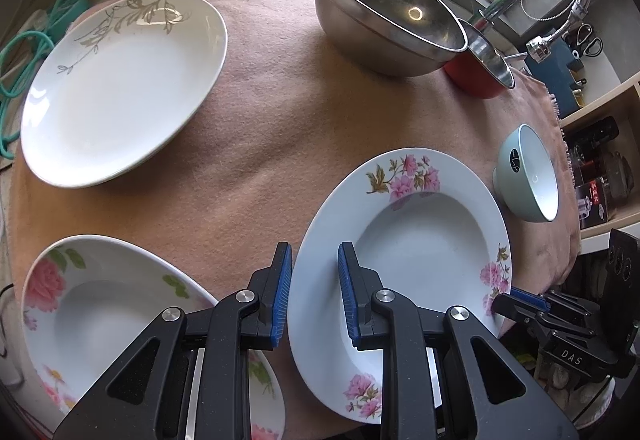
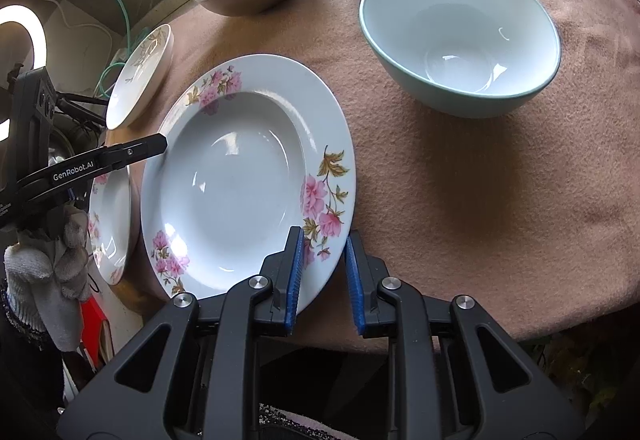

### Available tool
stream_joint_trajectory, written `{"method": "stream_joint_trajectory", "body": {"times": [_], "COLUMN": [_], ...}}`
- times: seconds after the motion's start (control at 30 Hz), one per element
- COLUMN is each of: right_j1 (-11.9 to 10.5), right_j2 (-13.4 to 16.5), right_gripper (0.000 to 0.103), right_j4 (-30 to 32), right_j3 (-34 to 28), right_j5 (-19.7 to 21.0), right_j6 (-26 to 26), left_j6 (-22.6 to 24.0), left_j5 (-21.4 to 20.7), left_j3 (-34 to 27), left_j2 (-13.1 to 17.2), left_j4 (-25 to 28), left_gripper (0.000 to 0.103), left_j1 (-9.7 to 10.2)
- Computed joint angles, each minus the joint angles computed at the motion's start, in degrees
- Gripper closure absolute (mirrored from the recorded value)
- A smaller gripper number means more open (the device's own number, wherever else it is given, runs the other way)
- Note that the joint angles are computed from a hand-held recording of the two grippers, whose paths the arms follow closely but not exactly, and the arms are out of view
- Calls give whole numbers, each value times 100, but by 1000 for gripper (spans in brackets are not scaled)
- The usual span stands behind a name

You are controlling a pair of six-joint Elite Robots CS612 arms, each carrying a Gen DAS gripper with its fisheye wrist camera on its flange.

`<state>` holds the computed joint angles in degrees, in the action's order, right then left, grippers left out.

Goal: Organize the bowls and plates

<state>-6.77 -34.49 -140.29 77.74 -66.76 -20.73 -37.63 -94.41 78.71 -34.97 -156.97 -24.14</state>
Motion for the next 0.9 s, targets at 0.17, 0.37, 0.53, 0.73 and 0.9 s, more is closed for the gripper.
{"method": "stream_joint_trajectory", "body": {"times": [0.17, 0.37, 0.53, 0.73, 0.9], "right_j1": [21, 21, 70, 161, 211], "right_j2": [-82, -185, -251, -302, -295], "right_gripper": [81, 61, 41, 36, 36], "right_j4": [-357, -689, -973, -1314, -1328], "right_j3": [91, 198, 255, 303, 249], "right_j5": [-158, -72, 59, 89, 296], "right_j6": [-64, -146, -326, -511, -523], "left_j6": [-84, -246, -403, -749, -951], "left_j5": [157, 296, 514, 823, 1217], "left_j3": [130, 394, 644, 1069, 1361], "left_j2": [-97, -252, -410, -636, -814], "left_j4": [-200, -630, -982, -1415, -1502], "left_gripper": [81, 81, 81, 64, 56], "left_j1": [5, 21, 10, 10, 6]}}
